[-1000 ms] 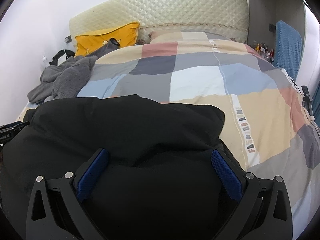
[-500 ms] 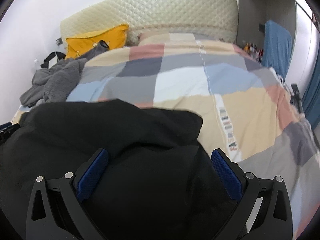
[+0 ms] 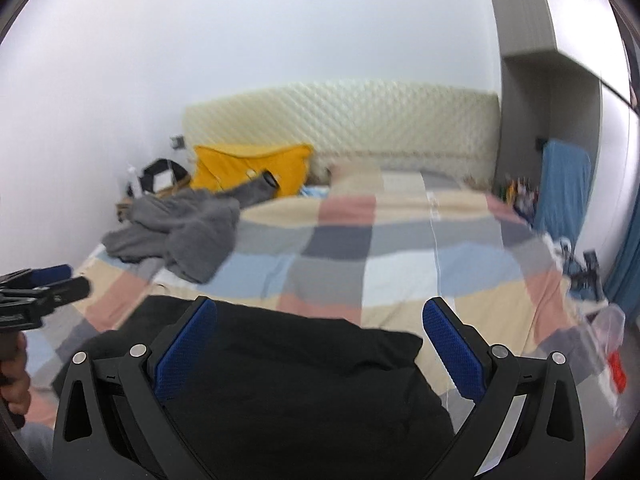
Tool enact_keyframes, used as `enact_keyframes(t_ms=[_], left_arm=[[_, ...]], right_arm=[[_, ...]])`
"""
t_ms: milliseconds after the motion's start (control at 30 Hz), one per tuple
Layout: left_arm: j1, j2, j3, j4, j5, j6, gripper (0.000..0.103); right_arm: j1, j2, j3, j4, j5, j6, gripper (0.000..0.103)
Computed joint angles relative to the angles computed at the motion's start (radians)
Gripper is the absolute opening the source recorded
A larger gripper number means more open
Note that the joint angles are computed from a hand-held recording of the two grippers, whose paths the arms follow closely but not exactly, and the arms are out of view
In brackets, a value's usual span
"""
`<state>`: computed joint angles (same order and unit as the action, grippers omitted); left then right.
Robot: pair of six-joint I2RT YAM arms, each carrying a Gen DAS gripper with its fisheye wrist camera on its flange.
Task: Fold large clothes
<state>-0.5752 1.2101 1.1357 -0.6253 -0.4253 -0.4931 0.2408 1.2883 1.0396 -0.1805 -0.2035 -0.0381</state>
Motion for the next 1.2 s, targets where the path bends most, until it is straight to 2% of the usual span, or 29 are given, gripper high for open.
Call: enact_keyframes(t_ms=[100, 233, 300, 467, 567, 633, 867, 1033, 1200], left_arm=[[-0.095, -0.036, 0.033, -0.053, -0.081, -0.030, 0.087], [-0.222, -0.065, 0.076, -0.128, -0.193, -0.066, 0.100], [-0.284, -0.082, 0.084, -0.148, -0.262, -0.066, 0.103], [-0.421, -0.095, 0.125, -0.264, -0.404, -0.148, 0.103], [-0.506, -0.101, 0.141, -0.347, -0.477, -0.245, 0.103], [-0.558, -0.098, 0.147, -0.409, -0.509, -0.337, 0.103], [-0.728, -0.021, 0.196, -0.647, -0.583, -0.618, 0.103], [-0.796, 0.005, 0.200, -0.704, -0.595, -0.742, 0.103], [-0.818, -0.003, 0.170, -0.733, -0.597, -0.850, 0.103]], right_arm=[[0.037, -0.125, -0.027, -0.047, 0.028, -0.011, 0.103], [0.087, -0.279, -0.073, -0.082, 0.050, -0.027, 0.103], [0.098, -0.340, -0.087, -0.110, 0.048, -0.013, 0.103], [0.136, -0.469, -0.133, -0.161, 0.098, 0.013, 0.103], [0.189, -0.527, -0.151, -0.192, 0.126, 0.019, 0.103], [0.215, -0.552, -0.153, -0.206, 0.114, 0.046, 0.103], [0.361, -0.672, -0.210, -0.248, 0.245, 0.122, 0.103], [0.467, -0.705, -0.232, -0.275, 0.389, 0.117, 0.103], [0.460, -0.748, -0.274, -0.304, 0.374, 0.146, 0.103]])
